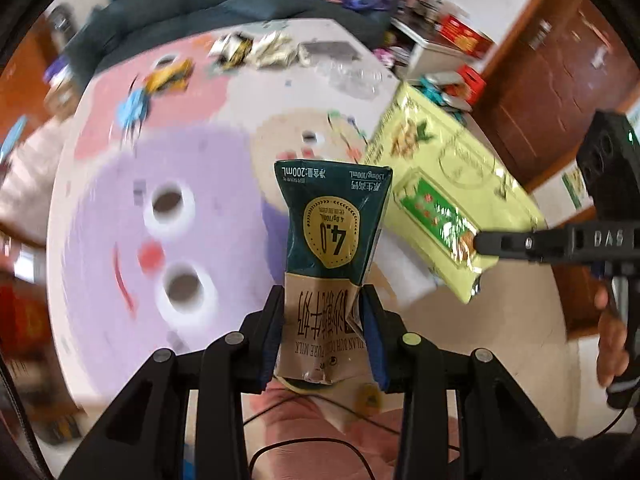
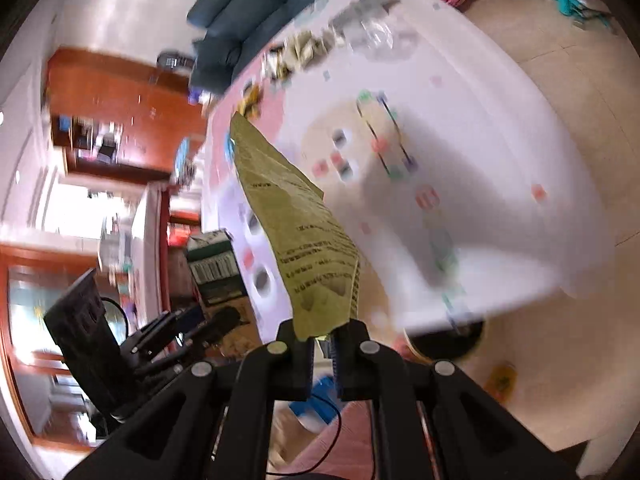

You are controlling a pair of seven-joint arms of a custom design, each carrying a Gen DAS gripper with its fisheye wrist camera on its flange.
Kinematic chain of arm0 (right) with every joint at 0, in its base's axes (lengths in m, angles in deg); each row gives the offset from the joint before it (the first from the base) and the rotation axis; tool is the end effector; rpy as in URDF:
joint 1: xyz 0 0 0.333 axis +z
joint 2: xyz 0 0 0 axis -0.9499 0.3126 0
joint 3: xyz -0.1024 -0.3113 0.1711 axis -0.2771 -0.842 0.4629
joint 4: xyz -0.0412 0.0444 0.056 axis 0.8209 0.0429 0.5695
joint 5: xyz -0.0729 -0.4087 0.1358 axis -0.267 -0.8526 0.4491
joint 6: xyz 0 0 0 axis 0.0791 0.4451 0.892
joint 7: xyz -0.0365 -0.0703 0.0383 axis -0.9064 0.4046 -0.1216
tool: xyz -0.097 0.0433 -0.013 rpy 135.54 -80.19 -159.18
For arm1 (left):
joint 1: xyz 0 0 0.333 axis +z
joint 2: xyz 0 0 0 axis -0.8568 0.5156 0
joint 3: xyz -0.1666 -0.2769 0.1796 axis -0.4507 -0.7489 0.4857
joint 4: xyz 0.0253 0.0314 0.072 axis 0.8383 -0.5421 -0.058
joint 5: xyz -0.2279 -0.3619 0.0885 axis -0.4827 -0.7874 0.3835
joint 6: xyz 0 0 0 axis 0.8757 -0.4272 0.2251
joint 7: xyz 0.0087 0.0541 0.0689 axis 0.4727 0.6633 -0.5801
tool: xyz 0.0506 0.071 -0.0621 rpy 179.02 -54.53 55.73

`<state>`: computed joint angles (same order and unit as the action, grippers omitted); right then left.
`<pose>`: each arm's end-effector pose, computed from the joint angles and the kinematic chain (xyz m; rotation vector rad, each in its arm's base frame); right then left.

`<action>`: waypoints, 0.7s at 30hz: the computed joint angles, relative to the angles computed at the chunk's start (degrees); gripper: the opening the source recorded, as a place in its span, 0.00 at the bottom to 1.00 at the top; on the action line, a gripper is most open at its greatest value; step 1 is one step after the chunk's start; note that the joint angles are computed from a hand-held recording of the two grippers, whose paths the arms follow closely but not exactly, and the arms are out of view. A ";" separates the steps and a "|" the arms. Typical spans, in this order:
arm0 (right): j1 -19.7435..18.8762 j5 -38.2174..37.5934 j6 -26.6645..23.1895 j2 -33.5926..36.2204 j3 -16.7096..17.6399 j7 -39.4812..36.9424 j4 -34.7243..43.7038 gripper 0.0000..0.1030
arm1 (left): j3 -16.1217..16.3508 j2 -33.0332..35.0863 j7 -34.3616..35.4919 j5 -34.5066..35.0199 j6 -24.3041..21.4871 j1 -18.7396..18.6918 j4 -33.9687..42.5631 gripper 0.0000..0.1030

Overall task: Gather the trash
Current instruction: 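Carry the milk carton and yellow-green bag over the bin and open both tools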

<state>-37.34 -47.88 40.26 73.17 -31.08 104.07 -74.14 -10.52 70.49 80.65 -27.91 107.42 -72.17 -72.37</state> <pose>0.5169 0.4739 0.7800 -1.2563 2.1691 0.3439 0.5797 -0.2981 0.8038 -1.4453 2.7137 -0.6172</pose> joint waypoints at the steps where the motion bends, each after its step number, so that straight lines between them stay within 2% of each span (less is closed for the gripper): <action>1: 0.00 1.27 0.38 -1.85 0.43 -0.55 -2.83 0.06 | -0.02 -2.04 -0.92 -0.48 1.02 0.02 -3.21 0.34; 5: -0.05 5.97 1.21 -7.15 2.23 -2.23 -10.90 0.06 | 0.17 -10.59 -4.78 -0.98 1.71 -0.72 -15.71 0.34; 9: 0.78 6.67 -0.23 -9.07 3.93 -4.15 -14.02 0.06 | 0.66 -14.74 -5.38 -0.86 0.21 -1.71 -21.86 0.34; 13: 1.30 11.37 2.06 -10.49 4.82 -3.48 -20.15 0.06 | 1.25 -17.73 -4.49 -0.85 0.56 -2.52 -28.25 0.34; 17: 1.95 15.43 5.93 -9.55 5.41 -1.64 -25.88 0.06 | 1.89 -19.80 -3.36 -1.22 4.29 -2.94 -36.46 0.34; 21: 2.75 23.69 14.60 -6.67 5.86 0.69 -33.42 0.06 | 2.17 -19.77 -2.58 -1.40 11.11 -3.11 -44.90 0.35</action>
